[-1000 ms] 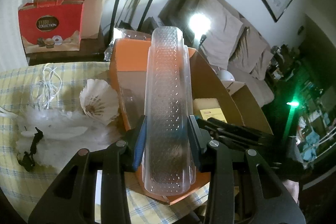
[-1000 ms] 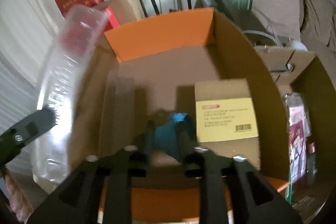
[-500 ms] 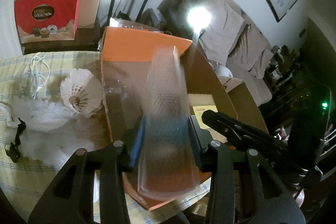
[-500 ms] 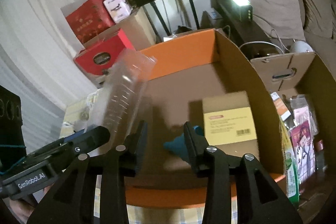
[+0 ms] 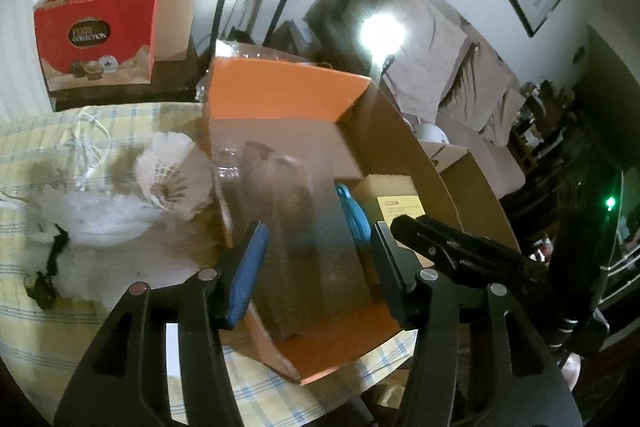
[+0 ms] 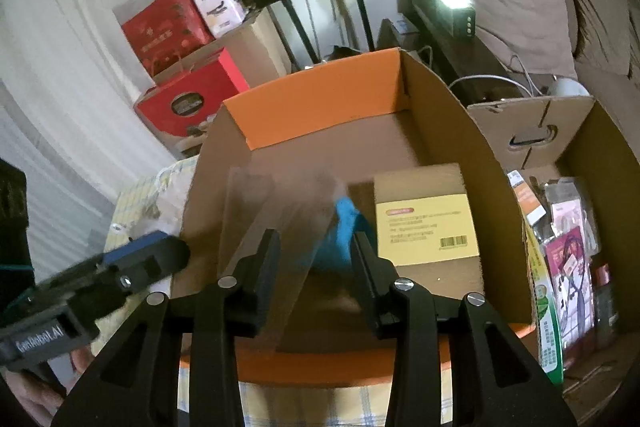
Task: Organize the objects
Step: 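Lower both clear tubes into the orange box and open both grippers, then move the right gripper to the black handle of the white feather duster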
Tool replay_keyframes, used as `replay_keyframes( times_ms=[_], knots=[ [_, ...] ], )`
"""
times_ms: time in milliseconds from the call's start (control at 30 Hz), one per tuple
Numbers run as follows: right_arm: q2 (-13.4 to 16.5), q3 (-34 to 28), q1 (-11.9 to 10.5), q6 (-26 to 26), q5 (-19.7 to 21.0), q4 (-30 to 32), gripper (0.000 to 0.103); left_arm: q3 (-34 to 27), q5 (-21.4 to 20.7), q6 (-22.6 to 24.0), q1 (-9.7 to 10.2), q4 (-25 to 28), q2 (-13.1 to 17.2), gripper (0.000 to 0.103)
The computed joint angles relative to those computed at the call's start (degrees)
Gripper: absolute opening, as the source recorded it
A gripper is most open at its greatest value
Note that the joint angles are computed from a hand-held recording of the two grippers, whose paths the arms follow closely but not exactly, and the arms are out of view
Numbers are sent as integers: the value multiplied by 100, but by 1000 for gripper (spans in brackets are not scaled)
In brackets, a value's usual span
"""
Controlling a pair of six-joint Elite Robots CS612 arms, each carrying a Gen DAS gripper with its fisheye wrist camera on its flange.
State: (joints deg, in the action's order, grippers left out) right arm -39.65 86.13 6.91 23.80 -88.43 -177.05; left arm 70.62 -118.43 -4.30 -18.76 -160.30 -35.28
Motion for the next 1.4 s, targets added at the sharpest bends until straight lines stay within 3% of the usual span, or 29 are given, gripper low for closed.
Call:
replay_keyframes(
  times_ms=[100, 200, 233, 367, 733, 767, 833, 1000, 1167, 1400],
  knots=[
    [-6, 10, 40, -94, -49, -11, 38, 58, 48, 46, 16, -31, -47, 55],
    [-4, -5, 63, -155, -59, 13, 38, 223, 351, 165, 1, -226, -142, 80],
    [-2, -8, 74, -169, -83, 11, 38, 272, 443, 184, -2, -307, -164, 82],
    [-3, -39, 151, -301, -333, 9, 52, 401, 715, 242, 5, -429, -234, 93],
    [-11, -90, 263, -455, -508, 5, 82, 461, 1058, 65, 147, -528, -260, 93],
    [-14, -96, 270, -479, -521, 10, 82, 474, 1139, 79, 149, -538, -266, 93],
    [-14, -127, 305, -538, -614, 44, 85, 502, 1304, 119, 159, -550, -283, 103],
    [-17, -153, 374, -627, -715, -2, 90, 641, 1549, 177, 183, -713, -350, 103],
    [-4, -204, 443, -710, -732, -31, 102, 711, 1572, 170, 252, -783, -385, 103],
    [52, -360, 546, -839, -774, 41, 103, 794, 1675, 201, 341, -887, -426, 103]
  ],
)
